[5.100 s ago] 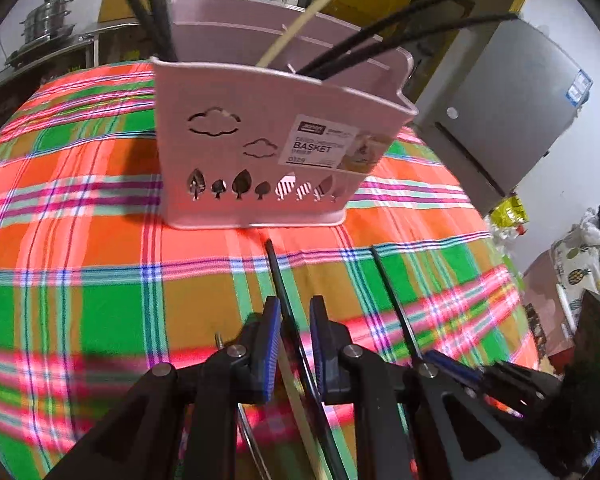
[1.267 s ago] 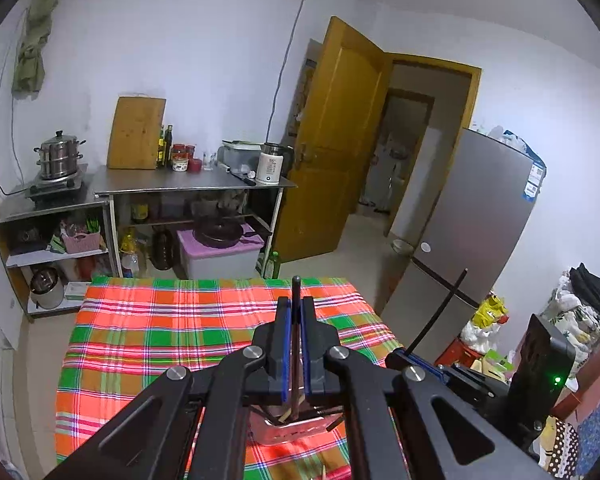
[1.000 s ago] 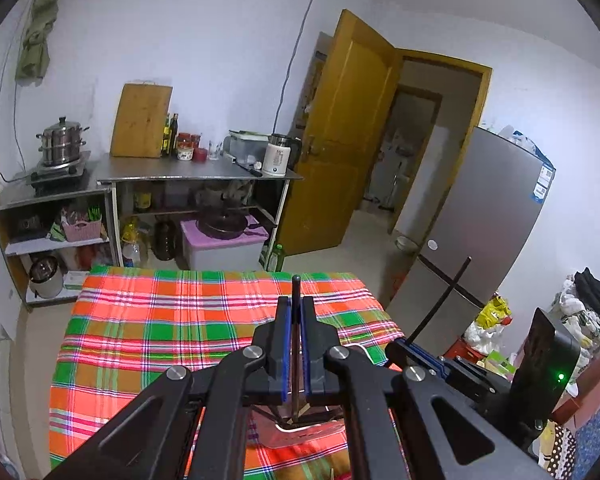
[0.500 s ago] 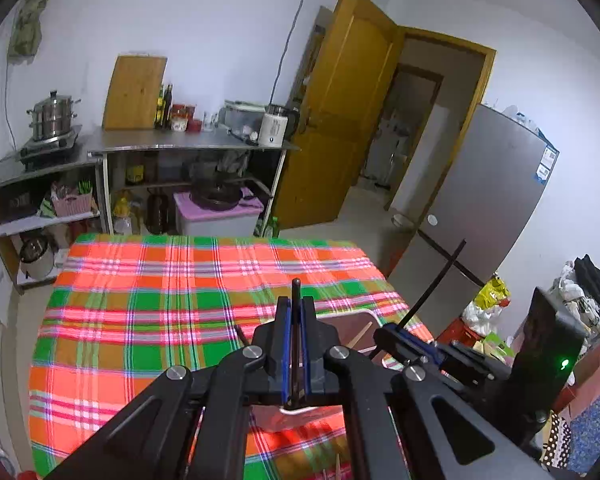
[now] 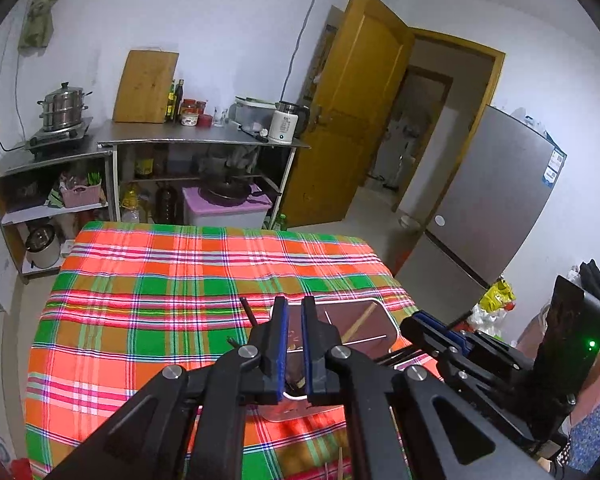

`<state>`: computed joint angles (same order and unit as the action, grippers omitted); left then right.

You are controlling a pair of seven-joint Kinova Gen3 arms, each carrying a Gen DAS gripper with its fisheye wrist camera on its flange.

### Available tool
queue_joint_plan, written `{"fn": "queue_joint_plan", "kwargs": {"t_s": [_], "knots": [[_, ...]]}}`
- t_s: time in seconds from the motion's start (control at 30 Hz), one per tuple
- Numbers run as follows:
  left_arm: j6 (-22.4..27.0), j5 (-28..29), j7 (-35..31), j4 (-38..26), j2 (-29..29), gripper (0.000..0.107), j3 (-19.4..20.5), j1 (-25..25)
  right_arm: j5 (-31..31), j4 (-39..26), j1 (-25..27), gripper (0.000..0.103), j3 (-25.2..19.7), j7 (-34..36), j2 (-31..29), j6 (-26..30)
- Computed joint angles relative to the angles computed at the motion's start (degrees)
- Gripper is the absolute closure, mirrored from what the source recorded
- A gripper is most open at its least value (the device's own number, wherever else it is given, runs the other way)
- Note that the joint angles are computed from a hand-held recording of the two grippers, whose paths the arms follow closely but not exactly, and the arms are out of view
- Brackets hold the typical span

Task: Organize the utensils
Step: 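Lower both sticks into the basket compartments and open both tools, then raise both open tools and move them down to the wooden chopsticks on the cloth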

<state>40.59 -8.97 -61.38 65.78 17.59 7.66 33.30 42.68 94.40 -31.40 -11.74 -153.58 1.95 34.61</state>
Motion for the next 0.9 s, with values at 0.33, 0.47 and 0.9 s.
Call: {"fn": "queue_joint_plan", "kwargs": {"t_s": [0.33, 0.47, 0.9], "knots": [[-2.3, -5.7, 5.2, 5.6, -4.9, 0.097, -0.6, 2.6, 2.0, 3.2, 1.4, 0.083, -2.5, -2.9, -4.3, 0.4], [-3.7, -10.4, 9.5, 10.0, -7.6, 0.097, 0.0, 4.2, 3.2, 6.0, 2.7, 0.083, -4.9, -5.2, -7.2, 0.8], [-8.7, -19.0, 22.3, 27.0, -13.1, 0.097, 6.1, 5.6, -3.2, 17.6, 10.0, 0.083, -13.3, -9.3, -16.5, -0.2]]}}
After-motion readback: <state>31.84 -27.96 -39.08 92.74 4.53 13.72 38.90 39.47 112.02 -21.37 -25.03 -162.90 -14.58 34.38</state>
